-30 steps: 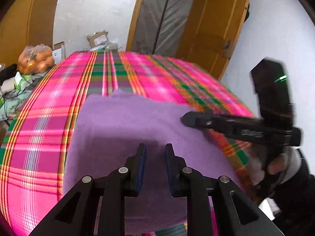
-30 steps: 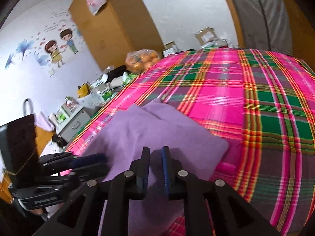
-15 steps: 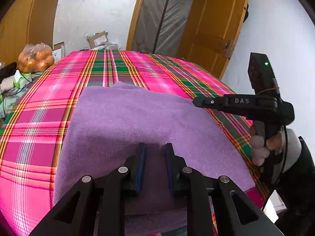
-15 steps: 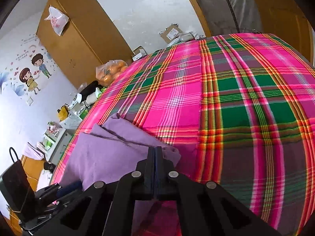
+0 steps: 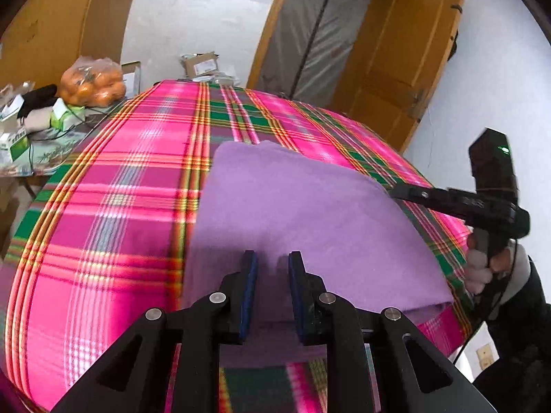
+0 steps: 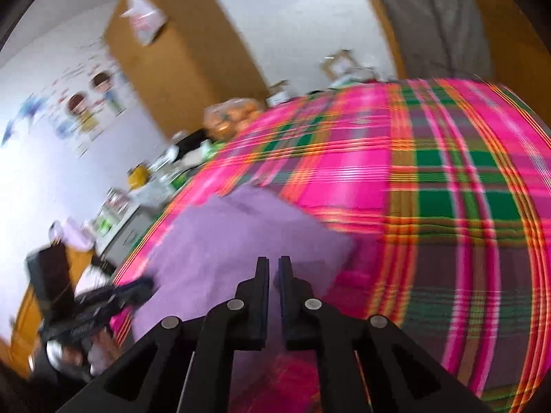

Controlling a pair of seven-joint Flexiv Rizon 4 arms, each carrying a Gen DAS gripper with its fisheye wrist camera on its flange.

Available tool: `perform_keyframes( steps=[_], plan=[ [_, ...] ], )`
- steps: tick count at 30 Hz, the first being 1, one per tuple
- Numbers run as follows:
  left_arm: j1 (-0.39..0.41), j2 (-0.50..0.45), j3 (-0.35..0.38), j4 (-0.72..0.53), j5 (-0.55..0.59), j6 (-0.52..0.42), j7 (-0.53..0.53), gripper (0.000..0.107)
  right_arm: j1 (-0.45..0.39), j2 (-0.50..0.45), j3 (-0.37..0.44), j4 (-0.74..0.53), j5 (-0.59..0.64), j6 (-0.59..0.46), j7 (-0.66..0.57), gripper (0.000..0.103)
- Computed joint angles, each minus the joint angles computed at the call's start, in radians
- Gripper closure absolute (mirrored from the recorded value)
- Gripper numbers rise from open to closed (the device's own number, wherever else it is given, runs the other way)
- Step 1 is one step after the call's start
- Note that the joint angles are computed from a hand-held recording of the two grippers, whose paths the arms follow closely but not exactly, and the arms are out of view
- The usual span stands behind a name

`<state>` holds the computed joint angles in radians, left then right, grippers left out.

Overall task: Fold clothes
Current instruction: 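Smooth the folded sweatshirt with the right gripper beside the left gripper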

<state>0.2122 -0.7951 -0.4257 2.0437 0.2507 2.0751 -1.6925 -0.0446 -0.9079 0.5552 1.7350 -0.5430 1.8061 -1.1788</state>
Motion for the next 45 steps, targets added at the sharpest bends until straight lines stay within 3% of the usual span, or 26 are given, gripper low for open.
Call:
perform_keyframes(
  steps=[2,9,12,17,24,27,29,34,41,43,45],
  plan=[
    [-0.01,0.0,0.012,-0.003,-0.007,0.006,0.001,0.087,-0.024,-0.013,0.041,0.012,-0.046,-0.024,-0.04,0.096],
    [-0.022,0.026,0.035,0.033,-0.011,0.022,-0.01,0.087,-0.012,0.023,0.054,0.056,-0.016,-0.062,-0.137,0.092],
    [-0.054,0.047,0.066,0.05,-0.033,0.036,-0.019,0.087,-0.06,0.018,0.128,0.088,-0.035,-0.085,-0.208,0.092],
    [-0.079,0.056,0.099,0.059,-0.054,0.045,-0.037,0.087,-0.073,0.03,0.171,0.128,-0.03,-0.126,-0.313,0.085],
    [-0.074,0.039,0.105,0.064,-0.038,0.078,-0.057,0.087,-0.017,0.044,0.131,0.127,0.048,-0.119,-0.38,0.083],
    [-0.056,0.032,0.099,0.073,-0.02,0.092,-0.071,0.087,0.052,0.079,0.056,0.14,0.074,-0.085,-0.387,0.082],
    [-0.052,0.036,0.101,0.081,-0.018,0.093,-0.081,0.087,0.056,0.088,0.052,0.138,0.068,-0.094,-0.396,0.082],
    [-0.074,0.063,0.123,0.093,-0.042,0.075,-0.089,0.087,-0.024,0.028,0.155,0.068,0.099,-0.106,-0.373,0.083],
    [-0.087,0.064,0.13,0.065,-0.054,0.077,-0.096,0.087,-0.009,-0.08,0.194,-0.127,0.178,-0.221,-0.319,0.083],
    [-0.08,0.053,0.125,0.05,-0.056,0.053,-0.093,0.087,0.013,-0.097,0.178,-0.186,0.215,-0.274,-0.302,0.096],
    [-0.06,0.042,0.107,0.043,-0.048,0.043,-0.095,0.087,0.009,-0.108,0.189,-0.214,0.249,-0.294,-0.307,0.097]
  ],
)
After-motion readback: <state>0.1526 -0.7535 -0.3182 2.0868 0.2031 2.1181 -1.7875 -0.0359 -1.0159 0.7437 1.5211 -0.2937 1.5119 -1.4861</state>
